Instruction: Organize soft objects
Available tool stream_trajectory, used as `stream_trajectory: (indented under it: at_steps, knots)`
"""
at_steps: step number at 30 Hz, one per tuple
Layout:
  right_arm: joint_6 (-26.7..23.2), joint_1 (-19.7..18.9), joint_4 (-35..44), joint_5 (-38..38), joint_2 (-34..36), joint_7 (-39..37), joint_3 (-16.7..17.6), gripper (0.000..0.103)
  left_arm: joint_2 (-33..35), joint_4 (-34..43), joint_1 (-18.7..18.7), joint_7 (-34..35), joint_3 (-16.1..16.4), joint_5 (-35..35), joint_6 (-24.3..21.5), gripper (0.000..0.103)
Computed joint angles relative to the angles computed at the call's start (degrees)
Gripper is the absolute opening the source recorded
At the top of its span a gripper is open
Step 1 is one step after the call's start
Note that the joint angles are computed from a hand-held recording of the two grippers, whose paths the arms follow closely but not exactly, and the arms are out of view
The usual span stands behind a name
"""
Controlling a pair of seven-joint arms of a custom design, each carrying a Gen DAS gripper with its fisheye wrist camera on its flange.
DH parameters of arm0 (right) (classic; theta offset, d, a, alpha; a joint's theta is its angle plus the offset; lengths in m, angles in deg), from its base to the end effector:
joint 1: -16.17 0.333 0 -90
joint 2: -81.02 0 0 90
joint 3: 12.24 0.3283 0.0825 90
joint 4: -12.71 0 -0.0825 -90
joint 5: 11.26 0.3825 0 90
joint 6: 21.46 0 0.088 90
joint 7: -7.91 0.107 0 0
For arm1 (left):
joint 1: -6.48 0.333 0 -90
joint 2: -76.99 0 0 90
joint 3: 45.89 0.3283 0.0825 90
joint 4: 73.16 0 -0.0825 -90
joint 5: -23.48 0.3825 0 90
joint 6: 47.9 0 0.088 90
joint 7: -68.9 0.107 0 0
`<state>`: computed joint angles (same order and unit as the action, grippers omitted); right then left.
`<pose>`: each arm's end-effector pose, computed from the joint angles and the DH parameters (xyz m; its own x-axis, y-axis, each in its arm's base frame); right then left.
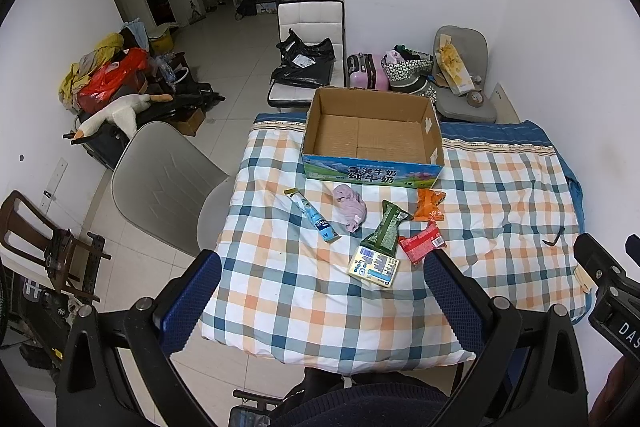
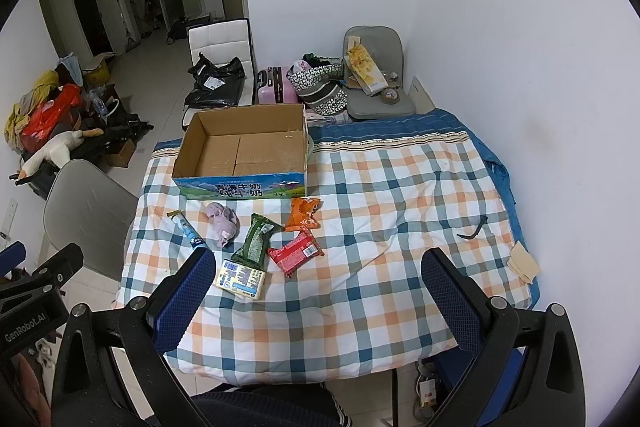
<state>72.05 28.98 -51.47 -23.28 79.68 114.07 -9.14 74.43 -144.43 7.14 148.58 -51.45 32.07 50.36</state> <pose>0.4929 0.1192 0.8660 -0.0597 -0.9975 0.0375 -0.8407 0.0300 -0.5407 0.5223 -0.0329 0.8316 0.1252 -0.9907 -0.0531 -0.8569 -0.0810 -0.5092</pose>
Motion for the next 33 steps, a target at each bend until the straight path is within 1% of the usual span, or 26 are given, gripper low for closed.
stream_trajectory:
  at_steps: [6,7,9,11,13,14,16,17,18,19,21,22,23,25,27,28,29,31,33]
  knots:
    - [0.6,0.0,-0.7,0.0,-0.4,0.1,0.0,0.103,-0.1,-0.2,0.1,0.0,0.0,-0.3,0.1,0.103]
    - [0.4,-0.1,0.4,0.2,0.2,-0.1,0.0,0.103,-0.3,-0.5,0.1,0.0,0.1,-0.5,0.5,0.103]
    - [0.3,-0.1,0.2,0.2,0.2,0.0,-0.1,0.103,0.0,-0.8,0.1,-0.3,0.1,-0.6,0.8,0.103]
    - [0.5,0.0,-0.7,0.2,-0.2,0.5,-0.1,0.103,1.4,-0.1,0.1,-0.9,0.0,-0.7,0.7,0.103]
    - [-0.9,-0.3,0.8,1.6,1.1,0.6,-0.4,0.103,3.4,1.2,0.2,-1.4,0.1,-1.7,-0.3,0.103]
    - [-0.8,-0.3,0.2,1.9,1.2,0.9,-0.5,0.103,4.1,0.6,0.4,-1.5,0.2,-2.3,0.3,0.103]
    - [-2.8,-0.7,2.6,3.6,4.1,0.8,-1.1,0.103,6.5,1.1,0.5,-1.2,0.0,-2.8,-0.7,0.103]
    - [-2.8,-0.8,2.5,4.4,4.9,0.8,-1.4,0.103,8.1,1.1,0.7,-0.8,0.0,-3.5,-1.2,0.103]
    - [-4.3,-0.9,4.4,5.2,6.9,0.8,-1.7,0.103,9.7,1.7,0.6,-0.9,-0.1,-3.2,-2.3,0.103]
    - [-5.8,-1.1,6.3,6.3,9.1,0.7,-2.1,0.103,11.4,2.3,0.8,-0.6,-0.2,-4.1,-3.5,0.103]
    - [-6.3,-1.5,6.2,8.8,11.5,0.6,-2.9,0.103,14.9,3.4,1.1,-1.3,-0.5,-6.0,-6.4,0.103]
    - [-5.9,-1.7,4.5,9.4,12.2,0.6,-3.1,0.103,17.0,4.4,1.5,-2.0,-0.7,-7.8,-7.9,0.103]
    - [-4.7,-2.1,1.2,10.7,12.0,0.3,-3.4,0.103,18.1,4.0,1.8,-2.6,-0.8,-8.8,-8.3,0.103]
    - [-3.9,-2.6,-0.4,12.5,14.1,0.6,-3.8,0.103,21.7,5.0,2.5,-5.5,-1.2,-11.9,-10.2,0.103]
    - [-2.0,-3.2,-3.4,14.0,15.2,0.2,-4.1,0.103,23.3,2.9,3.3,-8.5,-1.5,-14.8,-9.7,0.103]
    - [-1.8,-3.5,-3.3,14.8,16.9,0.5,-4.3,0.103,24.5,2.3,3.9,-10.2,-1.8,-17.1,-9.7,0.103]
    - [-0.5,-3.9,-5.3,15.7,17.3,0.1,-4.4,0.103,24.6,0.7,4.7,-11.0,-2.0,-19.2,-8.9,0.103]
    - [-0.2,-4.7,-5.3,17.7,20.3,0.5,-4.7,0.103,26.3,-0.9,5.4,-14.2,-2.5,-22.7,-7.3,0.103]
    - [1.7,-5.5,-7.1,19.6,21.8,0.2,-4.8,0.103,28.5,-1.6,5.6,-17.4,-3.0,-25.1,-5.8,0.103]
